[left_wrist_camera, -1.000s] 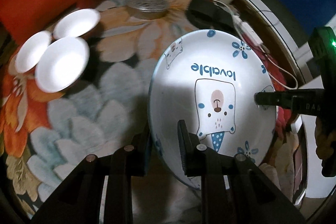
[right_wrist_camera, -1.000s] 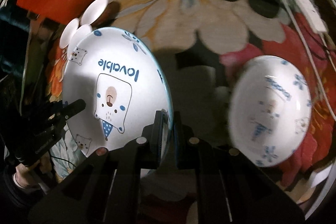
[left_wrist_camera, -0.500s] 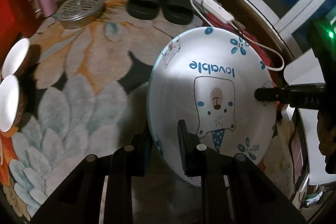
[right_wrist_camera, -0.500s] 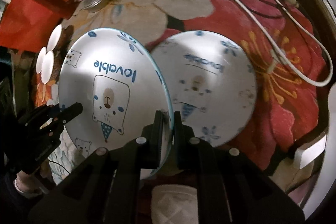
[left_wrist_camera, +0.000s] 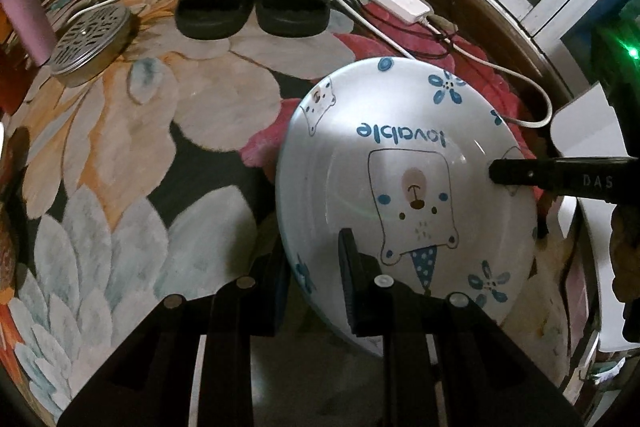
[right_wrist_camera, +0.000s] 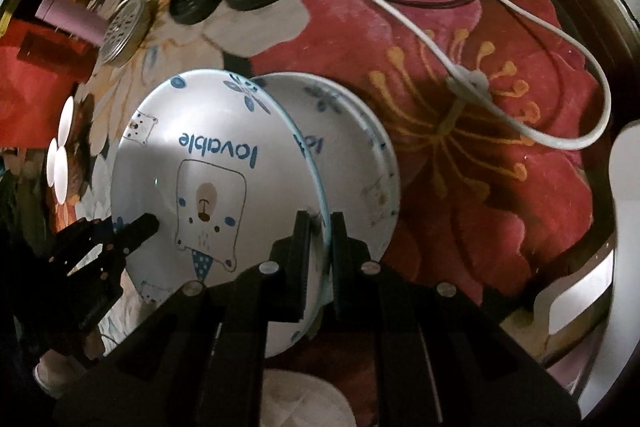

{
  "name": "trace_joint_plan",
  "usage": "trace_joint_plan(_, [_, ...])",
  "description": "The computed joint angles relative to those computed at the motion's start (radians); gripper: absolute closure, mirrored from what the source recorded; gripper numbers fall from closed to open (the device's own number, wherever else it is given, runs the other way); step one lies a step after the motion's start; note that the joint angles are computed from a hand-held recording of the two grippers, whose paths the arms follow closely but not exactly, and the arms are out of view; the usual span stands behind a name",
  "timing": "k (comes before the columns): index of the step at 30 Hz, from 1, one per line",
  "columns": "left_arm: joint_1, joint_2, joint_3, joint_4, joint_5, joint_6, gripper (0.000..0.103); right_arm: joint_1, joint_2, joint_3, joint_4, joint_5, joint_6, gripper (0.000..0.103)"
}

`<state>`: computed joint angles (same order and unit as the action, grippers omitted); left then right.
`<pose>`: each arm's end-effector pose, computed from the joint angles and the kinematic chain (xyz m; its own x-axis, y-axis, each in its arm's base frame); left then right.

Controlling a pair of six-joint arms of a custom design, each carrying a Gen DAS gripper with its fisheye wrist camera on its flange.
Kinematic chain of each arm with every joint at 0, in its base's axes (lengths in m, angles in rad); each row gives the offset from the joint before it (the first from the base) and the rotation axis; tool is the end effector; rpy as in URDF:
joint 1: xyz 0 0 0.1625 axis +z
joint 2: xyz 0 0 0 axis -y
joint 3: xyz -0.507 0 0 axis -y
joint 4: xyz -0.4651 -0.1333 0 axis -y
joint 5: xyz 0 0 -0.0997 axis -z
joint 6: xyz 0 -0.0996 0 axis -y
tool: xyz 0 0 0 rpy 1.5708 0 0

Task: Organize plates and bowls
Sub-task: 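Lower the small bear plate flat onto the large bear plate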

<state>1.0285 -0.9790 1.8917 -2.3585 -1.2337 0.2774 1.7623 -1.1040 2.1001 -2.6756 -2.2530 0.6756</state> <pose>-0.1954 -0.6464 0.1096 -0.6167 0.7351 -0.2815 0.7080 0.6743 0.2098 0.1812 -0.5643 0.1588 -0.7231 0.5474 0.4213 0.3370 0.8119 -0.4766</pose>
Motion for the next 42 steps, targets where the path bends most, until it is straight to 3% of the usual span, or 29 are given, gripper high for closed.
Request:
trace_joint_plan(12, [-0.019,0.051,-0.003,-0.03,0.055,0.015,0.081,-0.059,-0.009,0.026,-0.053,0.024,-0.048,0.093])
trace_joint_plan(20, [-0.016,0.047,-0.008,-0.029,0.037,0.032,0.078,-0.066,-0.014,0.032,-0.054,0.032,-0.053,0.09])
trace_joint_plan(22, [-0.011,0.044,-0.014,-0.011,0.025,0.025,0.069,-0.066,-0.014,0.034,-0.062,0.033,-0.048,0.09])
trace_joint_plan(25, [-0.004,0.033,-0.01,-0.023,0.009,0.014,0.026,-0.066,-0.015,0.038,-0.066,0.041,-0.039,0.088])
trace_joint_plan(28, [0.0,0.025,-0.011,-0.016,0.001,0.001,0.016,-0.063,-0.003,0.034,-0.089,0.056,-0.049,0.071])
trace_joint_plan(30, [0.003,0.021,-0.011,-0.014,-0.003,-0.002,0.005,-0.056,0.006,0.03,-0.104,0.062,-0.053,0.052])
trace_joint_plan(32, [0.005,0.014,-0.007,-0.023,-0.005,-0.002,0.004,-0.048,0.014,0.024,-0.108,0.058,-0.046,0.043])
trace_joint_plan(37, [0.01,0.004,-0.008,-0.025,0.002,-0.008,0.003,-0.035,0.021,0.01,-0.064,0.024,-0.022,0.041])
trace_joint_plan(42, [0.016,-0.002,-0.008,-0.03,0.009,-0.017,0.002,0.015,0.058,-0.041,-0.002,-0.084,-0.056,0.026])
